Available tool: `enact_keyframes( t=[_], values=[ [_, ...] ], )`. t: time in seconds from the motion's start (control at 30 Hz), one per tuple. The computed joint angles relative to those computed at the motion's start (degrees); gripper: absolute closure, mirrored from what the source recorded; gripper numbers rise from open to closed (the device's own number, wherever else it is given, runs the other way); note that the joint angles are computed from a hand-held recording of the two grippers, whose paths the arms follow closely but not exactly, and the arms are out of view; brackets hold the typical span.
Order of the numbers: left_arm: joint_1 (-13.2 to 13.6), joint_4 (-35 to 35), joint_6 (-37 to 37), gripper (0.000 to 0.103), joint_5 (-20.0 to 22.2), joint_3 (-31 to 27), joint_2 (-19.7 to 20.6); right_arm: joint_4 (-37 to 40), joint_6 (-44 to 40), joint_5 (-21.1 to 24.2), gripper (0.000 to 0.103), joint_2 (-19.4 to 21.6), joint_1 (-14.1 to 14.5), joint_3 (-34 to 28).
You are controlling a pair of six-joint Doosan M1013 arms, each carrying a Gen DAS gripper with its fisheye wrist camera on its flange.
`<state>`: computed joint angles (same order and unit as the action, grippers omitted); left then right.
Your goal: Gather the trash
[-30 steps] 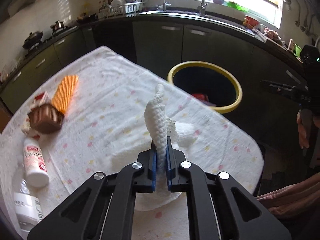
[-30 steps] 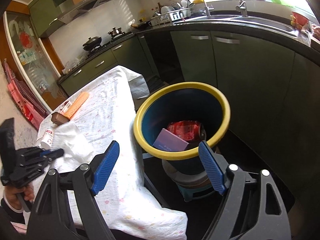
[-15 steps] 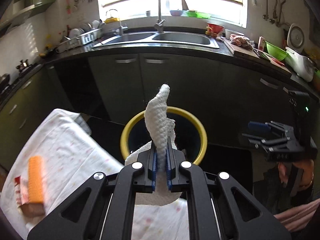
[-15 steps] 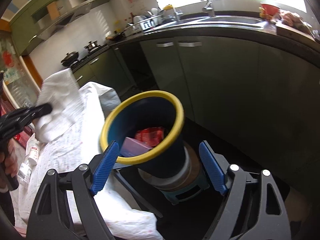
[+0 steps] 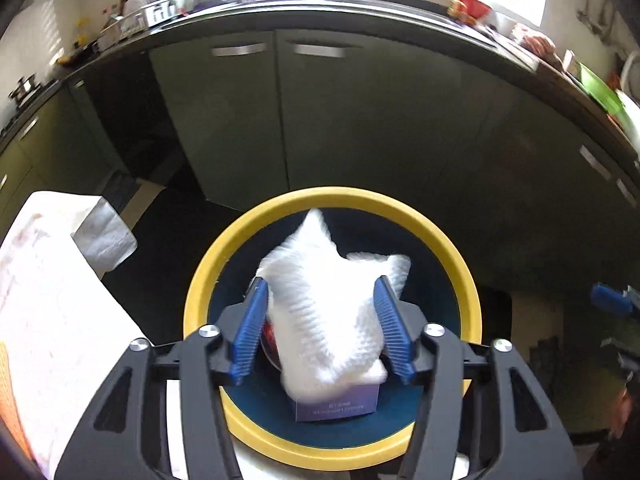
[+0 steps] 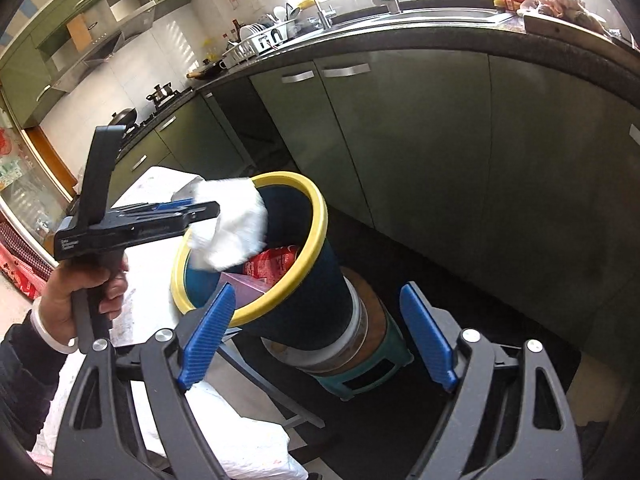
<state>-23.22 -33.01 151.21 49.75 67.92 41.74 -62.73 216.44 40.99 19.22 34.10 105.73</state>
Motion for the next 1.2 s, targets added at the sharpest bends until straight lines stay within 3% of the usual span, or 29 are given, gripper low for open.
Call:
enact_keyframes(
  t=[0.07, 0.2, 0.33, 0.5, 0.7, 0.9, 1.03, 1.2],
  values=[
    [0.83, -3.81, 1.90, 0.038, 0.25, 1.29, -1.33, 0.25, -0.42, 0.36, 0.023, 0.10, 0.11, -0.32],
    [3.42, -13.53, 11.67, 0.018, -4.51, 7.90, -6.66, 0.79, -1.75, 0.56, 0.022, 0.44, 0.29, -1.07],
    [6.81, -21.70, 18.23, 0.009, -7.46, 14.18, -11.84, 1.28, -5.12, 0.02, 0.022, 1.22, 0.56, -2.82],
    [12.15, -29.22, 20.83, 0.005, -14.97, 20.85, -17.03, 2.30, -13.28, -0.87, 0.018, 3.07, 1.05, -7.40],
    [20.09, -33.40, 18.22, 0.005, -24.77, 25.85, -20.21, 10.30, -36.30, -6.39, 0.016, 8.40, 0.72, -18.54],
    [26.66, -34.80, 16.19, 0.005, -28.65, 26.90, -20.13, 36.19, -72.84, -10.40, 0.017, 17.16, -0.24, -34.85],
    [29.10, -34.65, 15.46, 0.005, -27.84, 25.85, -19.01, 47.20, -90.32, -7.67, 0.017, 22.96, -0.51, -45.50],
    [31.01, -34.82, 14.84, 0.005, -26.46, 25.11, -17.87, 49.70, -106.44, -0.73, 0.019, 30.86, -0.31, -59.48]
  ],
)
